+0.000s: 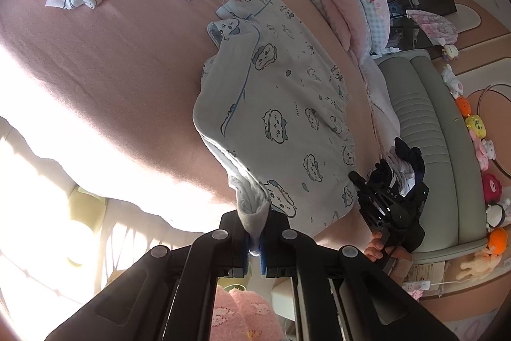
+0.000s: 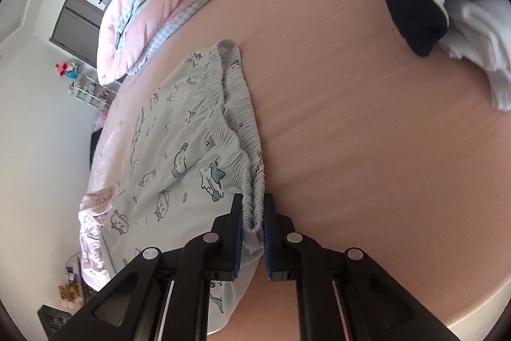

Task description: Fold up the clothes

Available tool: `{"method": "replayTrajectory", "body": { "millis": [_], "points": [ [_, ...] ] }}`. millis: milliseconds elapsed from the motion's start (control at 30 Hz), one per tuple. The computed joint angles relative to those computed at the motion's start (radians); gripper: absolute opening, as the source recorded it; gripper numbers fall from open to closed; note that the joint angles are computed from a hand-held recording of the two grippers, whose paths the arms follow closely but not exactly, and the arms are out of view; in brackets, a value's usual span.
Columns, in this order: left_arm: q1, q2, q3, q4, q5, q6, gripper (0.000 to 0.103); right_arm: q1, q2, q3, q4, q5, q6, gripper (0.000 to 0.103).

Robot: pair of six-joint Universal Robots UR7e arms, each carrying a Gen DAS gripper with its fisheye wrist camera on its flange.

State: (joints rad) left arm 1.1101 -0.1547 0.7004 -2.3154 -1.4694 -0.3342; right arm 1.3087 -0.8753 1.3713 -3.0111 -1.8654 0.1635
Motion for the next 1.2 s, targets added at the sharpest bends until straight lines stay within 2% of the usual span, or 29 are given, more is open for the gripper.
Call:
{"method": "replayTrajectory", "body": {
  "millis": [167,200,267,333,433,533,633,767,833,867,900,933,967,1067,1200],
  "points": [
    [-0.003,0.004,0.003,0.011,-0.02,0.005,0.003,0.04,0.013,-0.028,-0.029,-0.157,-0.157,0.007],
    [-0.005,0.004,0.003,0.015,-0.014,0.009,0.003,0.042,0.011,-0.031,-0.019,-0.172,-0.16,0.007],
    [-0.012,0.004,0.006,0.018,0.006,0.023,0.003,0.037,-0.002,-0.02,-0.011,-0.15,-0.141,0.007],
    [-0.016,0.002,0.009,0.016,0.024,0.031,0.003,0.042,0.0,-0.023,-0.021,-0.172,-0.15,0.007],
    [-0.014,0.003,0.004,0.03,0.015,0.037,0.003,0.07,0.019,-0.034,-0.044,-0.284,-0.232,0.007],
    [-0.016,0.004,0.001,0.049,0.033,0.037,0.004,0.083,0.027,-0.04,-0.033,-0.33,-0.283,0.007],
    [-0.009,0.004,-0.006,0.076,0.02,0.018,0.004,0.083,0.015,-0.018,-0.044,-0.323,-0.272,0.008],
    [0.0,0.003,-0.017,0.084,-0.017,-0.036,0.008,0.06,-0.033,0.021,0.002,-0.241,-0.145,0.01],
    [-0.004,0.009,-0.038,0.117,0.0,-0.045,0.022,0.052,-0.053,0.04,0.006,-0.212,-0.093,0.018],
    [-0.007,0.009,-0.043,0.128,0.007,-0.038,0.05,0.053,-0.058,0.048,-0.005,-0.218,-0.079,0.023],
    [-0.009,0.004,-0.037,0.127,0.011,-0.03,0.086,0.055,-0.064,0.055,-0.017,-0.225,-0.065,0.03],
    [-0.011,-0.005,-0.019,0.107,0.008,-0.023,0.097,0.056,-0.071,0.063,-0.018,-0.224,-0.058,0.036],
    [-0.011,-0.018,0.007,0.073,-0.001,-0.016,0.102,0.057,-0.079,0.071,-0.019,-0.223,-0.052,0.038],
    [-0.012,-0.042,0.049,0.015,-0.012,-0.019,0.102,0.061,-0.099,0.089,-0.011,-0.215,-0.03,0.04],
    [-0.014,-0.041,0.047,0.01,0.019,-0.033,0.102,0.072,-0.111,0.103,0.001,-0.218,-0.02,0.045]
  ]
}}
